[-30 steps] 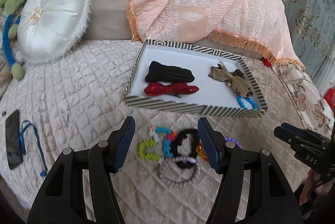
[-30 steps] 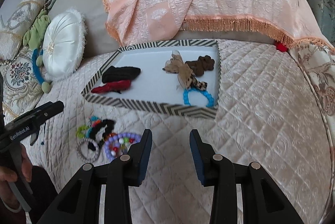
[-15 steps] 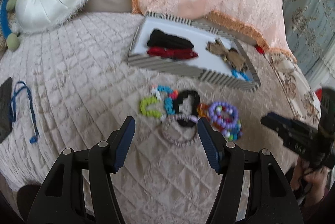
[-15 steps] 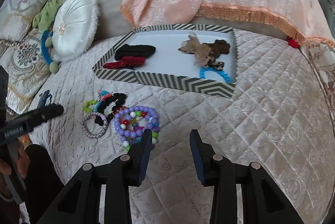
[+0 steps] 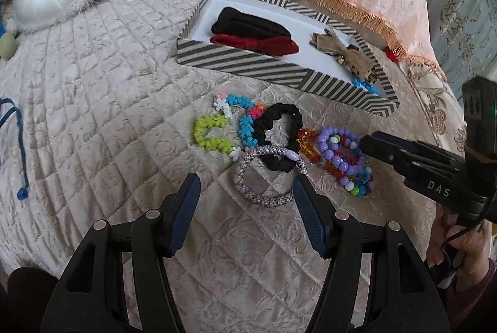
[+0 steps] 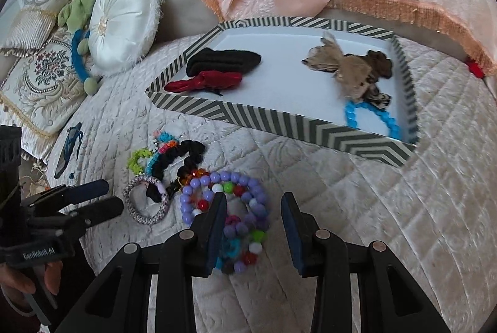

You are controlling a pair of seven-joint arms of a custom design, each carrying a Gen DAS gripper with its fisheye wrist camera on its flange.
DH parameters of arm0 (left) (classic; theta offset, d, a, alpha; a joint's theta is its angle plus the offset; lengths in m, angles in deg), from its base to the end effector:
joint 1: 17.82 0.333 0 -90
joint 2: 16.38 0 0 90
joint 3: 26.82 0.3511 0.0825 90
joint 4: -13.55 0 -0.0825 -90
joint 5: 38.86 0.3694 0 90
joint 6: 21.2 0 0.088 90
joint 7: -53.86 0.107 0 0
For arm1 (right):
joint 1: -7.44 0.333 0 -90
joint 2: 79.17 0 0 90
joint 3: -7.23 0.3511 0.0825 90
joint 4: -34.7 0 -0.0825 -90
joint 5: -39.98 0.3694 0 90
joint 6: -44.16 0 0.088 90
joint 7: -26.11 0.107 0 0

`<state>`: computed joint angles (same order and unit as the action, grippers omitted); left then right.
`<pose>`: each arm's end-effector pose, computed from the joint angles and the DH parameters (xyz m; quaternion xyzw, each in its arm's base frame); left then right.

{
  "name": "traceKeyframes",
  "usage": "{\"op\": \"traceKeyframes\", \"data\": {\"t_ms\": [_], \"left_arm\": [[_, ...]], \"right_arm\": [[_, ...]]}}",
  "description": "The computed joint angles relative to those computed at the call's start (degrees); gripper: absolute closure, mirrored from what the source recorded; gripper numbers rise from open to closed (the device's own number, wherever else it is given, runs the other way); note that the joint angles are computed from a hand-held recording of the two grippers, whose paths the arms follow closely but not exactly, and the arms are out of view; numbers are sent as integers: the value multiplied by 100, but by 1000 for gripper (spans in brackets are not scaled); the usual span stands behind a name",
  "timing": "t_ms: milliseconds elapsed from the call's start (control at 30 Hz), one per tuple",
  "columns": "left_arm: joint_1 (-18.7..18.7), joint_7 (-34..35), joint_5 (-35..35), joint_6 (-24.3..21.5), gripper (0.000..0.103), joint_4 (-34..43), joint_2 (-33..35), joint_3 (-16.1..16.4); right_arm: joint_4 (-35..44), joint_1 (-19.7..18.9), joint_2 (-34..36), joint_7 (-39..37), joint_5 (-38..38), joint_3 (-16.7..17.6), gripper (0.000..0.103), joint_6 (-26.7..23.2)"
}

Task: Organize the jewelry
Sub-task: 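Withdraw both open tools from the tray back over the remaining jewelry, then grasp the silver bracelet with the left tool while the right tool grasps the purple bead bracelet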

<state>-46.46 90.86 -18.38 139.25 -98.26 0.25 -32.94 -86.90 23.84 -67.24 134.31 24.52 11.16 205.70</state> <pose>0.5277 -0.3789 0.4358 -0.6867 0.6674 -0.2722 0.0950 0.5631 0.2206 0.4109 -0.7698 0.5875 -0.1636 0.1884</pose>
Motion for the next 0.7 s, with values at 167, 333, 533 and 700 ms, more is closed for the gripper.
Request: {"op": "traceKeyframes", "data": {"t_ms": [167,333,533,700], "left_arm": [[64,225,-229,36,41,116,163,-81],[60,481,-487,58,90,205,266,-79],[-44,578,-519,357,95,52,123,42],[-136,467,-294,420,96,35,-46,143]], "right_arm": [[225,-56,251,-240,127,60,88,-137],[130,-107,195,-418,307,94,94,14],[-133,-91,-178,-461,365,121,94,366],[-252,-20,-458,-374,271,86,94,567]]}}
